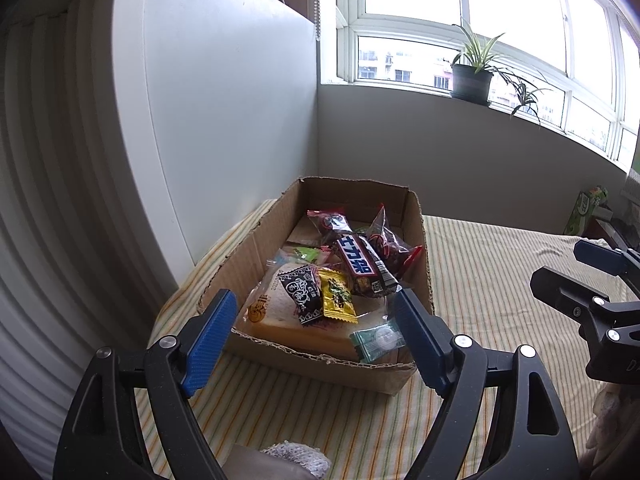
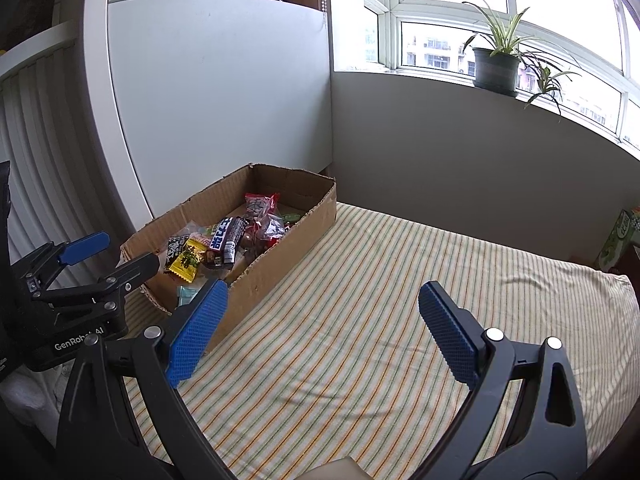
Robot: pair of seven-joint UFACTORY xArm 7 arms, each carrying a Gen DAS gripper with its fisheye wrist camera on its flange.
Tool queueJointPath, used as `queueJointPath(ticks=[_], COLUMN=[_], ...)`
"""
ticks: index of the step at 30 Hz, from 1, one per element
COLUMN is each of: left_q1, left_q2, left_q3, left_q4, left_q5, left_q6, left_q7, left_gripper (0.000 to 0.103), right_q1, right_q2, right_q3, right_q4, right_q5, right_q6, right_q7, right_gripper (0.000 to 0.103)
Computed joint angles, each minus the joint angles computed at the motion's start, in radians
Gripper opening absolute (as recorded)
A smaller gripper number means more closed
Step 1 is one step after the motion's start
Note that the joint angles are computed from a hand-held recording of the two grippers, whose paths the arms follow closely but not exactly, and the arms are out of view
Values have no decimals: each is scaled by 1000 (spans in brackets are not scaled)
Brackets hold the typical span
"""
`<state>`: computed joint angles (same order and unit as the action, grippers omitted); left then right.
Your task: Organize snacks
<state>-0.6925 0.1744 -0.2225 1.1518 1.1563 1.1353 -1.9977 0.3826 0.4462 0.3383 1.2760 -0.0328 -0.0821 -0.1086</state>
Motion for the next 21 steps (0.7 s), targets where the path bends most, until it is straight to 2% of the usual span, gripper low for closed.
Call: queueJointPath(ticks=[10, 13, 21], left_q1=[-4, -6, -8], left_q2=[9, 12, 11], left_q3=[1, 3, 5], left_q4=[10, 14, 11], left_q5=[-3, -5, 0], left_q6=[2, 5, 10], left_q7=[10, 12, 4], left_gripper=[81, 81, 81], right_q1=[-4, 22, 37], right_q2=[3, 1, 2], right_q3=[3, -24, -38], right_q4=[2, 2, 1], right_q5=[1, 2, -4], right_q6=[4, 3, 6], right_q7=[6, 16, 23], right_gripper=[98, 98, 98])
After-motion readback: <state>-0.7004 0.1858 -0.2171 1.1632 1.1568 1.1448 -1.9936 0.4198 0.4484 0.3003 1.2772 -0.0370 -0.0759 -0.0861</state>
